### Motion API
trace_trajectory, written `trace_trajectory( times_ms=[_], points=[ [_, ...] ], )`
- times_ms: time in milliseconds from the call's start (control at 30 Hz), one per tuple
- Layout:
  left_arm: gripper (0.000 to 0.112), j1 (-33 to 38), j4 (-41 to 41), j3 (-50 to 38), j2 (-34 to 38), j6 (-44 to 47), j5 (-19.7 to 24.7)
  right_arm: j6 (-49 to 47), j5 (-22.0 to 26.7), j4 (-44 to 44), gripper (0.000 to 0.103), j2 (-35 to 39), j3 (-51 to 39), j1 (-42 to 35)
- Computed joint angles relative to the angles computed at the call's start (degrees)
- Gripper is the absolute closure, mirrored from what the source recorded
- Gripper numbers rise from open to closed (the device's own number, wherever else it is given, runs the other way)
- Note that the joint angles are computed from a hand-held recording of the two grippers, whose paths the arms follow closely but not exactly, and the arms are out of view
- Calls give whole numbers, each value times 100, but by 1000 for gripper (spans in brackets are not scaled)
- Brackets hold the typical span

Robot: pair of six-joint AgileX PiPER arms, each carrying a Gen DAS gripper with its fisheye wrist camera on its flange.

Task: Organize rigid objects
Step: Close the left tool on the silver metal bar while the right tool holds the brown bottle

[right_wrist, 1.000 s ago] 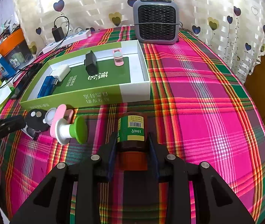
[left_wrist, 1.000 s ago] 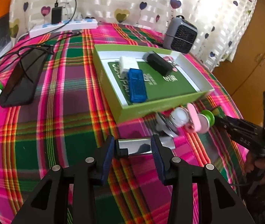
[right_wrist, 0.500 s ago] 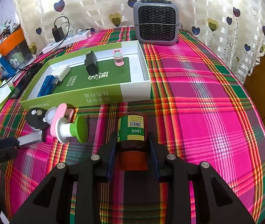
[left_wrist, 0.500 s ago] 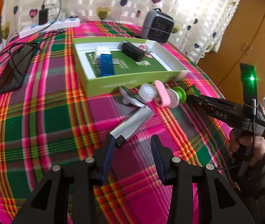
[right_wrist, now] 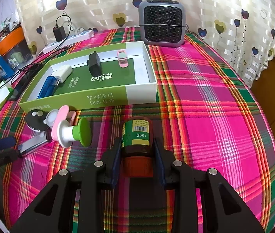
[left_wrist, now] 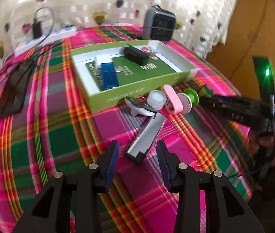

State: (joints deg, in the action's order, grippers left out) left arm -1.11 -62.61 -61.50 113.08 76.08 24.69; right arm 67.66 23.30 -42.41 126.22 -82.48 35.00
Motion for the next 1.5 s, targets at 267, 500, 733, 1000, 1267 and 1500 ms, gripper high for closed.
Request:
trace_trajectory(
  times_ms=[267, 500, 733, 1000, 1267, 1500],
  points=[
    [74, -273, 680, -392, 290, -336, -188, 100, 163, -139, 70, 79, -123, 46],
    [74, -500, 773, -268, 262, -210, -656, 279, 202, -370, 70, 108, -135, 84],
    [82, -637, 1094, -272, 243, -544, -805, 413, 92, -543, 70, 84, -43, 75],
    [90, -751, 1239, -198, 193, -789, -928, 461, -143, -537, 70, 31, 74, 4],
    [91, -795, 1069, -95, 152, -884, -1077, 455, -290, -517, 70, -13, 154, -47],
    [91, -814, 829, 49, 75, -799, -1187, 466, -321, -525, 70, -30, 182, -53]
  ],
)
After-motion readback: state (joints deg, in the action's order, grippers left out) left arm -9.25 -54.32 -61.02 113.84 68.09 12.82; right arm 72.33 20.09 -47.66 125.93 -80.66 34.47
